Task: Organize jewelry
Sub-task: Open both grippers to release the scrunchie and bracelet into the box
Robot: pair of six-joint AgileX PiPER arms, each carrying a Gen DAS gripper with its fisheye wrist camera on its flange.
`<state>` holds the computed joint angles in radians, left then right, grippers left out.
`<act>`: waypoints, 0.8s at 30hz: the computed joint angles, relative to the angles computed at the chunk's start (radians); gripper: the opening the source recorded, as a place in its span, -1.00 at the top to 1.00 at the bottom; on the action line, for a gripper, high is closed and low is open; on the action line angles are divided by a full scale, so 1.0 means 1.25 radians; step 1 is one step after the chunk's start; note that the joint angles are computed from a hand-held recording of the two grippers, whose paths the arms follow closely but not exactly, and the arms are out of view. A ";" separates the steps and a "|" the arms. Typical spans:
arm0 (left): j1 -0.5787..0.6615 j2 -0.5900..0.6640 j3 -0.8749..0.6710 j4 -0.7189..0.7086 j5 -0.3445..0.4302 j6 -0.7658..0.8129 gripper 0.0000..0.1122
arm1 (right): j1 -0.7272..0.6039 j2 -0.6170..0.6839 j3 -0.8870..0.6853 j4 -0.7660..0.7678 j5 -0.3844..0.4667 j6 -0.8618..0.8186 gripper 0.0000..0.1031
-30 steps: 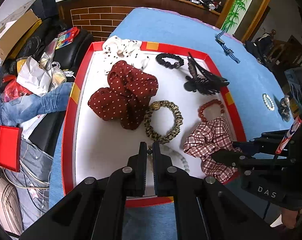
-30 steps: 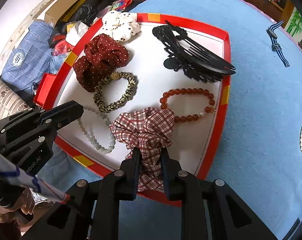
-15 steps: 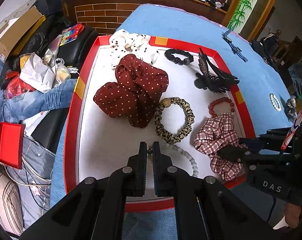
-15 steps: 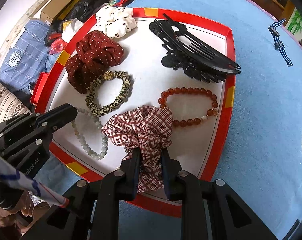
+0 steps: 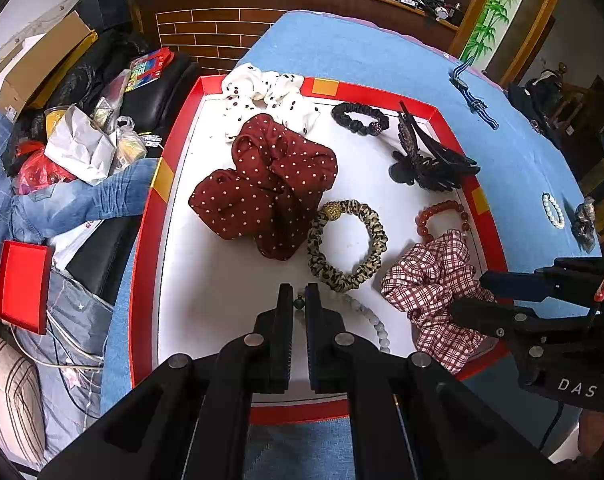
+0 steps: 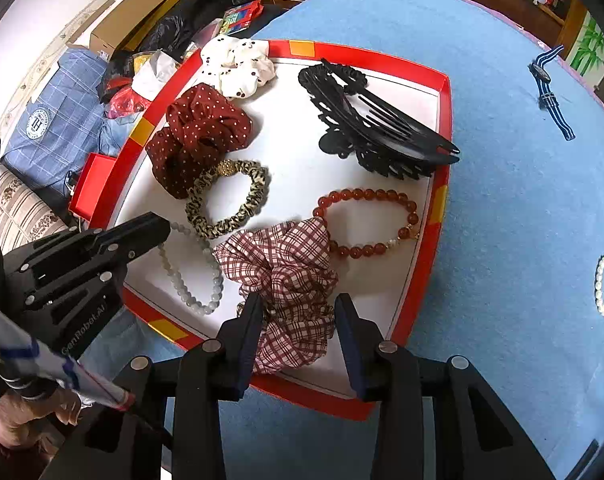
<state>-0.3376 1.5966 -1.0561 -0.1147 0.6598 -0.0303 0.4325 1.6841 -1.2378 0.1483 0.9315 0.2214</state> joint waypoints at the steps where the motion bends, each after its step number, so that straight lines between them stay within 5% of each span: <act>1: 0.000 -0.001 0.000 0.002 0.000 -0.002 0.91 | -0.002 -0.001 0.003 0.004 -0.001 -0.002 0.21; 9: 0.000 0.000 -0.002 0.016 0.003 -0.016 0.91 | 0.000 0.005 0.021 0.009 -0.007 -0.004 0.50; 24: 0.023 0.054 -0.050 0.029 0.001 -0.001 0.91 | -0.003 0.087 -0.065 -0.012 -0.002 0.034 0.60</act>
<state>-0.3089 1.6637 -1.1189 -0.0785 0.6614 -0.0321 0.4290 1.7929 -1.3197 0.1333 0.9293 0.2635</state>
